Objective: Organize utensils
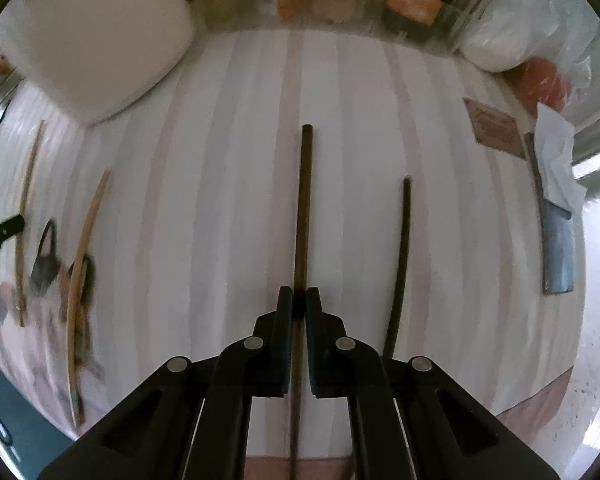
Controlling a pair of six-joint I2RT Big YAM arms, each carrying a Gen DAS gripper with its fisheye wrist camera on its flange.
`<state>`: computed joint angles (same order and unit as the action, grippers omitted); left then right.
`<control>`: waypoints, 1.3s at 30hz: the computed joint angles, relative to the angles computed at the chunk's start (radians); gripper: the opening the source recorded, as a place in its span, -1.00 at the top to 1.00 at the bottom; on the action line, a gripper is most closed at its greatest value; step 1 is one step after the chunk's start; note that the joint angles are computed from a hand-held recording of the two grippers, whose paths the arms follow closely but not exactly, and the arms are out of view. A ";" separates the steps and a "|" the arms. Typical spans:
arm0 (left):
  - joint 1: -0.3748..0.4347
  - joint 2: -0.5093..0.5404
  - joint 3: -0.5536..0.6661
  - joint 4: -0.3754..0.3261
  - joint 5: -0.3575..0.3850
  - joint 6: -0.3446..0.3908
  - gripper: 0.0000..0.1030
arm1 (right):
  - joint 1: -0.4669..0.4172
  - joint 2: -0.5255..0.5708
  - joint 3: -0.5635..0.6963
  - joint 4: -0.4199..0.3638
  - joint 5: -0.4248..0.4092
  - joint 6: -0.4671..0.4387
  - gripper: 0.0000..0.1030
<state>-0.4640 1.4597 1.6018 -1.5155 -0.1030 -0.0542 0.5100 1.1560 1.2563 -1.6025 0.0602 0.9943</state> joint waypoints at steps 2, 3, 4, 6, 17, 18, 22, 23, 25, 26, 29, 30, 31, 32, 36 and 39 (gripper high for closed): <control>-0.004 -0.021 -0.016 -0.028 0.026 -0.020 0.91 | 0.002 -0.012 -0.010 0.006 -0.021 -0.017 0.88; -0.006 -0.030 -0.023 -0.045 0.037 -0.020 0.91 | 0.006 -0.017 -0.014 0.006 -0.032 -0.015 0.88; -0.006 -0.033 -0.025 -0.059 0.050 -0.016 0.91 | 0.012 -0.017 -0.009 0.005 -0.055 -0.009 0.88; -0.008 -0.025 -0.007 -0.098 0.070 -0.017 0.89 | -0.003 -0.027 -0.019 0.014 -0.112 -0.008 0.88; -0.003 0.114 0.140 -0.091 0.094 0.028 0.70 | -0.105 0.025 0.000 0.021 -0.187 -0.057 0.87; -0.008 0.122 0.148 -0.086 0.093 0.030 0.74 | -0.112 0.053 0.024 0.010 -0.179 -0.074 0.87; -0.033 0.138 0.171 -0.078 0.091 0.022 0.91 | -0.098 0.107 0.071 0.004 -0.150 -0.072 0.88; -0.039 0.133 0.168 -0.079 0.096 0.018 0.91 | -0.104 0.120 0.087 0.007 -0.146 -0.073 0.89; -0.047 0.117 0.168 -0.079 0.100 0.022 0.91 | -0.086 0.108 0.071 0.039 -0.126 -0.045 0.90; -0.057 0.105 0.173 -0.079 0.100 0.020 0.91 | -0.081 0.099 0.063 0.050 -0.119 -0.034 0.90; -0.072 0.032 0.149 -0.075 0.119 0.026 0.91 | -0.062 0.047 0.054 0.065 -0.088 -0.003 0.90; -0.069 0.019 0.147 -0.076 0.128 0.030 0.91 | -0.059 0.028 0.053 0.066 -0.079 0.000 0.90; -0.070 0.003 0.145 -0.075 0.128 0.035 0.91 | -0.047 0.015 0.057 0.071 -0.064 0.010 0.90; -0.067 -0.013 0.142 -0.074 0.133 0.037 0.91 | -0.034 0.004 0.063 0.076 -0.054 0.017 0.90; -0.072 -0.021 0.186 -0.088 0.150 0.042 0.91 | 0.019 -0.027 0.092 0.072 0.021 0.066 0.90; -0.048 -0.027 0.219 -0.080 0.163 0.082 0.91 | 0.045 -0.053 0.115 0.063 0.088 0.083 0.90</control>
<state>-0.5123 1.4327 1.8211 -1.5955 0.0600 0.0276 0.5550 1.1034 1.3710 -1.5390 0.1477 1.0778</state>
